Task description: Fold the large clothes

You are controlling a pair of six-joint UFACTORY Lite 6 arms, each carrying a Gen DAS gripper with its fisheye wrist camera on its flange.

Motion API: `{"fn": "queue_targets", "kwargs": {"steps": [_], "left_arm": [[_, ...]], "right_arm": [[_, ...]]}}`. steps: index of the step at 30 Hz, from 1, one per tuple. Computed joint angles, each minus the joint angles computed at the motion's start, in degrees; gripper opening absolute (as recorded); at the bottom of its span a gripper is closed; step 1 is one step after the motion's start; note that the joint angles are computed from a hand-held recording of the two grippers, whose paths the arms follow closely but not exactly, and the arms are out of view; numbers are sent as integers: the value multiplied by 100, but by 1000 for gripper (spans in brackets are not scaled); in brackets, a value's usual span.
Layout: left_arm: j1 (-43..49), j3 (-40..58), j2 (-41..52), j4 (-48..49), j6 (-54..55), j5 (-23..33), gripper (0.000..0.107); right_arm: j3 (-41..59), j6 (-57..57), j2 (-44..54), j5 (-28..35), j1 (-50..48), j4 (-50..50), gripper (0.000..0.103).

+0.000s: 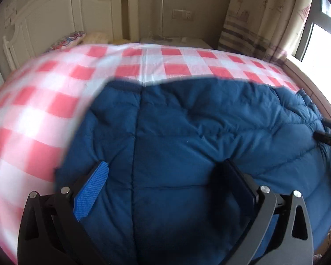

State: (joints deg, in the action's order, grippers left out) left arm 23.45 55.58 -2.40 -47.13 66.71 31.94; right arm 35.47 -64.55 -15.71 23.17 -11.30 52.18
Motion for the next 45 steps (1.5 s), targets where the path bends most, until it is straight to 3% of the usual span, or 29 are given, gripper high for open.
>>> {"fn": "queue_targets", "kwargs": {"steps": [3,5,7,16,20,24,28,31,33,35,42,45], "left_arm": [[-76,-146,11,-360,360,-273,101],[-270,-187,-75,106,-123,-514,101],[-283,-301,-160,-23,2,-603,101],[-46,-255,-83,-502,492,-366,101],[33,-178,-352,209,-473,-255,101],[386,-621,-1533,-277,-49,852,101],[-685,-1437,-2861,656,-471,554,101],[-1539,-2040,-2793,1438,-1214,-329,101],[-1431,-2369,-2892,768,-585,-574,101],[-1348,-2479,-2841,325,-34,-630,101],[-1463,-2664,-2876,69,246,-937,101],[-1279,-2539,-2875,203,161,-571,101]], "right_arm": [[69,-1245,368,605,-538,1236,99],[33,-1189,330,390,-387,1191,99],[-22,-1407,306,469,-477,1376,99],[105,-1869,612,1073,-895,1806,99],[-365,-326,-635,412,-612,848,98],[-984,258,-2587,1087,-522,145,98],[-1570,2421,-4013,775,1111,-2084,98],[-2130,4220,-3849,66,2359,-3711,98],[-2511,5112,-3884,-561,2673,-4373,99],[-2523,5292,-3769,-662,2729,-4604,99],[-2730,5709,-3717,-1039,2889,-4982,99],[-2643,5966,-3758,-832,2904,-5224,98]]}}
